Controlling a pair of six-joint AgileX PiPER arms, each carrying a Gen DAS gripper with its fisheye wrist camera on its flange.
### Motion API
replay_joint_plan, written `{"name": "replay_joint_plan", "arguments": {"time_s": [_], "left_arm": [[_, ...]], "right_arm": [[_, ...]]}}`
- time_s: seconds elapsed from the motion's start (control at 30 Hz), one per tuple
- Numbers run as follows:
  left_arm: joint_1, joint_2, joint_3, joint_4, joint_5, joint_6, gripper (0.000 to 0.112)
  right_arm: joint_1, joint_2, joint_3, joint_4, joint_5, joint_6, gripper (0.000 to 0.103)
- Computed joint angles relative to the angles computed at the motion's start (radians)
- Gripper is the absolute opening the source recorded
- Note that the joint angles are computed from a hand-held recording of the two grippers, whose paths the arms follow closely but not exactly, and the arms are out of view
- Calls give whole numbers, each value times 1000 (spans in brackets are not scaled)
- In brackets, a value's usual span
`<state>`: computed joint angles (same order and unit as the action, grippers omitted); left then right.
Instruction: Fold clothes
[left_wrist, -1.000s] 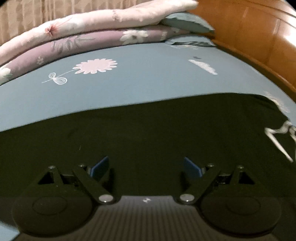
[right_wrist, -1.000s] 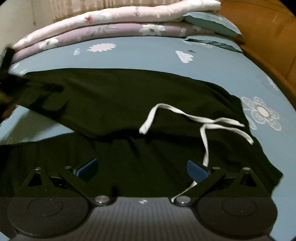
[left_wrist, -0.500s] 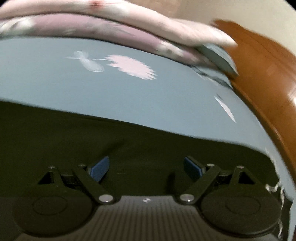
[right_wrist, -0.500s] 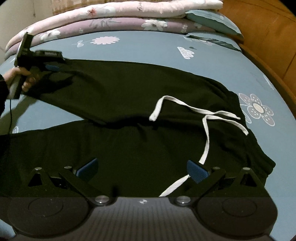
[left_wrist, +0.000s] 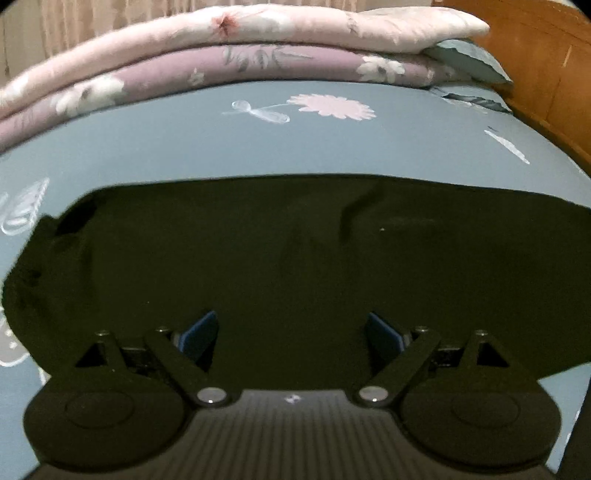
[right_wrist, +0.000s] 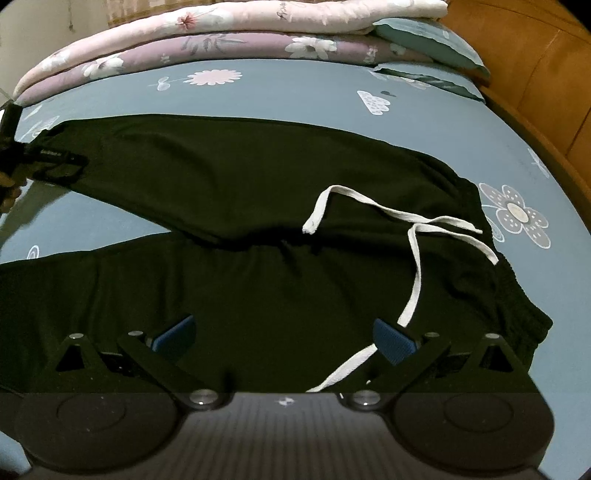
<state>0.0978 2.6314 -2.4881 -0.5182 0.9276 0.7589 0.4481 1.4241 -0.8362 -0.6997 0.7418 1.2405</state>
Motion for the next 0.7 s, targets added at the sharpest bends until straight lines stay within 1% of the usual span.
{"name": "replay_joint_plan", "arguments": {"time_s": [0.1,0.2,0.23,0.27,0.33,0.37,0.4,0.43,0.5,0.57,0.6,0.63,0.7], "left_arm": [[-30,-90,159,-116,-79,99,89],[-86,-130,246,-215,-118,202,92],[-109,-133,267,-220,-141,217,92],[-135,-128,274,-195,-163,199,92],[-176,-102,255,-95,-168,104,91],[-186,-114,296,-80,-199,109,91],[-192,-149,376,-92,-262,153,92],[-191,-190,472,-142,-322,238,92],[-179,-250,607,-223,-384,353,95],[-167,-281,666,-258,-390,399,96],[-166,-291,674,-248,-387,389,96],[-170,-297,669,-222,-381,357,96],[-176,-299,648,-244,-359,361,96]], "right_arm": [[2,7,-11,-8,1,11,103],[12,13,-24,-21,-2,18,103],[16,15,-28,-22,-1,15,103],[23,17,-31,-24,5,17,103],[34,18,-33,-26,14,18,103],[39,14,-29,-29,18,24,103],[44,9,-24,-32,22,30,103],[48,5,-19,-33,29,39,103],[47,-7,-4,-31,32,53,103],[44,-19,13,-33,29,71,103],[42,-25,21,-34,27,80,103],[37,-27,25,-35,18,84,103],[32,-24,23,-45,5,88,103]]}}
